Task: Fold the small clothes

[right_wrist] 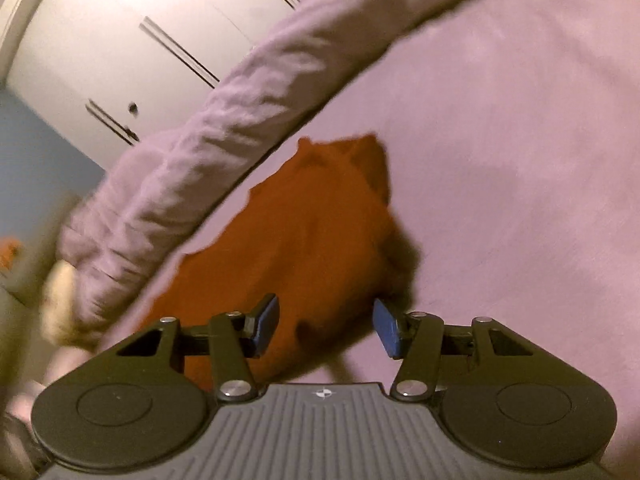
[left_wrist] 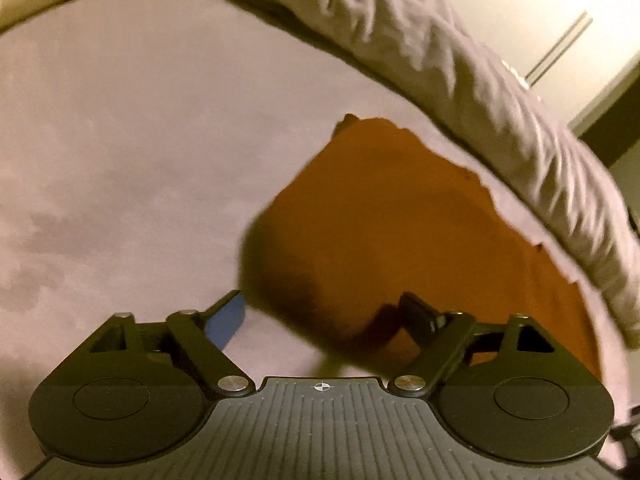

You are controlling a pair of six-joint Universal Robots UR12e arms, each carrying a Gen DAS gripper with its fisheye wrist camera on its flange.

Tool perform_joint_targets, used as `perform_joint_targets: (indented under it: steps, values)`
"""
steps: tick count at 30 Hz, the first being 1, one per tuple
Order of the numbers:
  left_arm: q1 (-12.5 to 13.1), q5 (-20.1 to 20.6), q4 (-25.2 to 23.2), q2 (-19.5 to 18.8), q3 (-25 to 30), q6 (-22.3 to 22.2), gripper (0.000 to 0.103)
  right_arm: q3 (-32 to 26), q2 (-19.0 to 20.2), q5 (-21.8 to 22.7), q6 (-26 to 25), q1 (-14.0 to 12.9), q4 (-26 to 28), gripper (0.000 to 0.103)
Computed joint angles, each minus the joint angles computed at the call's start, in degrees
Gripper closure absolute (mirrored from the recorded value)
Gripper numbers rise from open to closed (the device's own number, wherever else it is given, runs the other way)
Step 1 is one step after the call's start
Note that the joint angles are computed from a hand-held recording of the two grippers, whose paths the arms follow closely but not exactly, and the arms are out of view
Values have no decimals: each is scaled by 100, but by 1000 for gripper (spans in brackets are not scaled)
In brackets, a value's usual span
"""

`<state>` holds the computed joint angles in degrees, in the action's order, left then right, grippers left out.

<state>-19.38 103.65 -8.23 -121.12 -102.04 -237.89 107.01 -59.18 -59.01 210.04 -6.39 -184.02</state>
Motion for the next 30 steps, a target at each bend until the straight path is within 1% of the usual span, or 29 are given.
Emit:
perform_joint_targets:
  steps: [1, 2, 3, 4, 5, 6, 7, 8, 9, 11, 12, 13, 14, 15, 16, 17, 18, 20, 21, 23, 24, 25, 27, 28, 29, 30]
  values:
    - [23, -99, 105, -16, -1, -18, 21, -43, 54, 32, 149, -1, 7, 51]
    - [50, -201, 147, -41, 20, -21, 25, -62, 93, 72, 317, -2, 3, 54]
    - [60, -194, 42, -59, 66, -16, 28, -92, 139, 132, 514, -8, -25, 62]
    - [60, -157, -91, -68, 106, 25, 37, -108, 149, 151, 564, -6, 2, 68]
    - [55, -97, -263, -75, 155, 124, 47, -129, 148, 85, 520, 14, 57, 82]
    - [54, -42, -367, -76, 183, 223, 52, -153, 144, 15, 431, 34, 102, 86]
    - [58, -4, -395, -69, 187, 327, 68, -182, 141, -69, 317, 63, 121, 87]
    - [55, 107, -391, -56, 189, 400, 75, -200, 126, -195, 145, 97, 125, 89]
    - [59, 145, -287, -37, 153, 437, 77, -198, 89, -384, -104, 147, 113, 90]
    - [43, 342, -52, -9, 82, 433, 78, -175, 25, -795, -527, 248, -5, 90]
    - [32, 422, -48, -3, 76, 469, 78, -176, 2, -1039, -762, 317, -10, 90]
    - [20, 506, -88, -6, 89, 536, 76, -204, -11, -1277, -1003, 380, 73, 90]
    - [-6, 661, -240, -8, 121, 581, 68, -200, -38, -1467, -1237, 430, 147, 88]
    - [-24, 780, -377, -7, 140, 594, 66, -208, -50, -1746, -1449, 507, 194, 83]
    - [-12, 759, -423, 14, 112, 598, 55, -199, -73, -2083, -1624, 588, 214, 78]
    - [48, 498, -273, 54, 13, 561, 45, -183, -94, -2355, -1779, 647, 190, 72]
    - [115, 175, -25, 80, -101, 490, 44, -149, -107, -2661, -1998, 717, 42, 71]
    - [197, -240, 315, 108, -254, 339, 41, -46, -133, -2967, -2439, 797, -369, 71]
    - [214, -339, 451, 90, -283, 319, 40, -5, -146, -3006, -2607, 818, -528, 71]
    - [246, -545, 655, 25, -278, 290, 34, 54, -162, -2963, -2926, 845, -769, 71]
    - [263, -651, 686, -2, -255, 239, 33, 71, -160, -2926, -3065, 866, -859, 71]
    - [289, -770, 742, -44, -223, 188, 31, 75, -159, -2879, -3163, 886, -894, 71]
    - [317, -814, 804, -122, -141, 47, 29, 52, -153, -2805, -3224, 924, -846, 71]
    - [334, -845, 886, -145, -126, 3, 34, 41, -154, -2734, -3230, 934, -798, 71]
    - [353, -874, 885, -156, -101, -46, 45, 37, -156, -2674, -3249, 948, -770, 71]
    - [369, -895, 792, -150, -68, -65, 52, 23, -146, -2623, -3294, 967, -748, 71]
